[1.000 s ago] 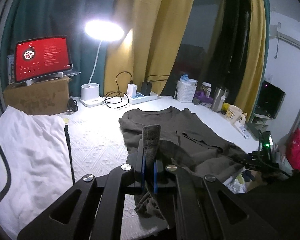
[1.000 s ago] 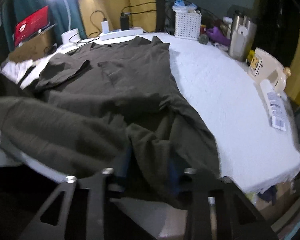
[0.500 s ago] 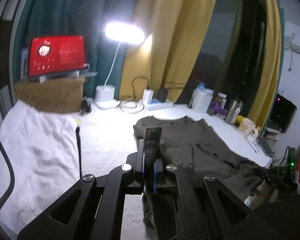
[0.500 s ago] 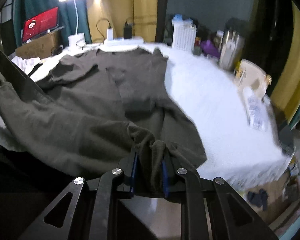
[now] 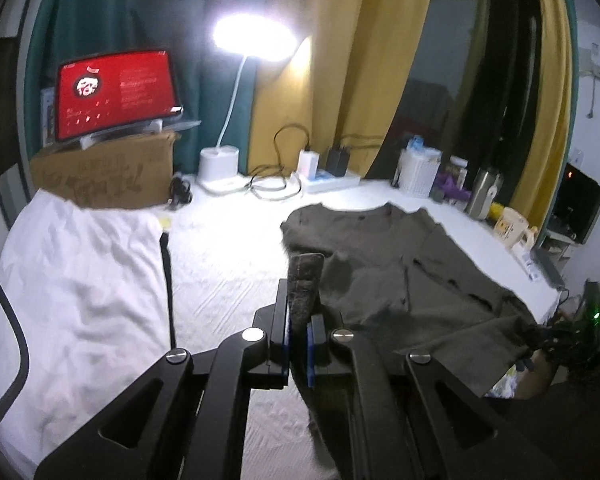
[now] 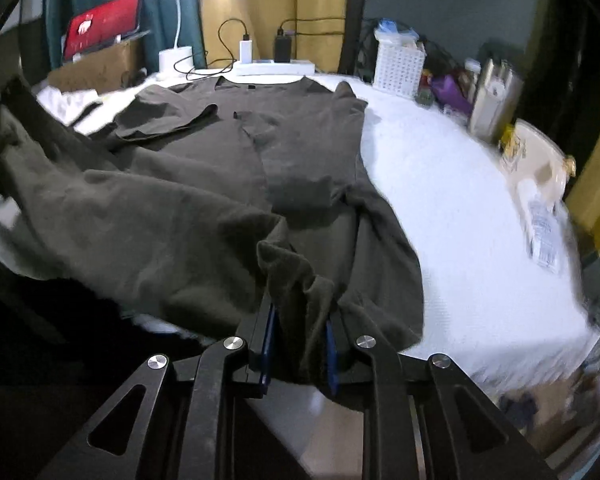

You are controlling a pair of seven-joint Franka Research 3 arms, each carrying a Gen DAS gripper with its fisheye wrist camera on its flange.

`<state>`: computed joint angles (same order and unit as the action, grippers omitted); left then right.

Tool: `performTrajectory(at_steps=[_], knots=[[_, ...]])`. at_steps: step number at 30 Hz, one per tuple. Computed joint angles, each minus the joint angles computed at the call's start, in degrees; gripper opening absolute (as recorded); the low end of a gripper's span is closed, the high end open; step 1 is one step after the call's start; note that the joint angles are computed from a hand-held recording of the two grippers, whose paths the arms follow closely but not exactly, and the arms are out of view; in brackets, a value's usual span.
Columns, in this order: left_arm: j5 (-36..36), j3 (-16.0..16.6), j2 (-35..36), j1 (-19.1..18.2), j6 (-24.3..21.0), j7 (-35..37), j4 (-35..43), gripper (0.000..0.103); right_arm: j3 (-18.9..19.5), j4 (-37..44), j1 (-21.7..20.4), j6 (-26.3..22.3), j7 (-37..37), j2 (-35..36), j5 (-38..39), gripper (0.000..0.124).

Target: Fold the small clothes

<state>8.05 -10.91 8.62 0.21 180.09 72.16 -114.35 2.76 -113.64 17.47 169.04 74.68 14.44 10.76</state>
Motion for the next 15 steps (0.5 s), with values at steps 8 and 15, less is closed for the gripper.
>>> performTrajectory(at_steps=[8, 15], knots=[[-7.91, -6.23, 0.23, 3.97, -0.3, 8.83, -0.5, 0.004, 5.76, -1.25, -6.22, -8.03, -15.55, -4.81, 19.84, 0.084], [-12.16, -7.46, 0.86, 4.48, -0.71, 13.18, 0.36, 0.004, 5.23, 5.6, -5.12, -2.49, -23.49, -2.33, 36.15, 0.084]])
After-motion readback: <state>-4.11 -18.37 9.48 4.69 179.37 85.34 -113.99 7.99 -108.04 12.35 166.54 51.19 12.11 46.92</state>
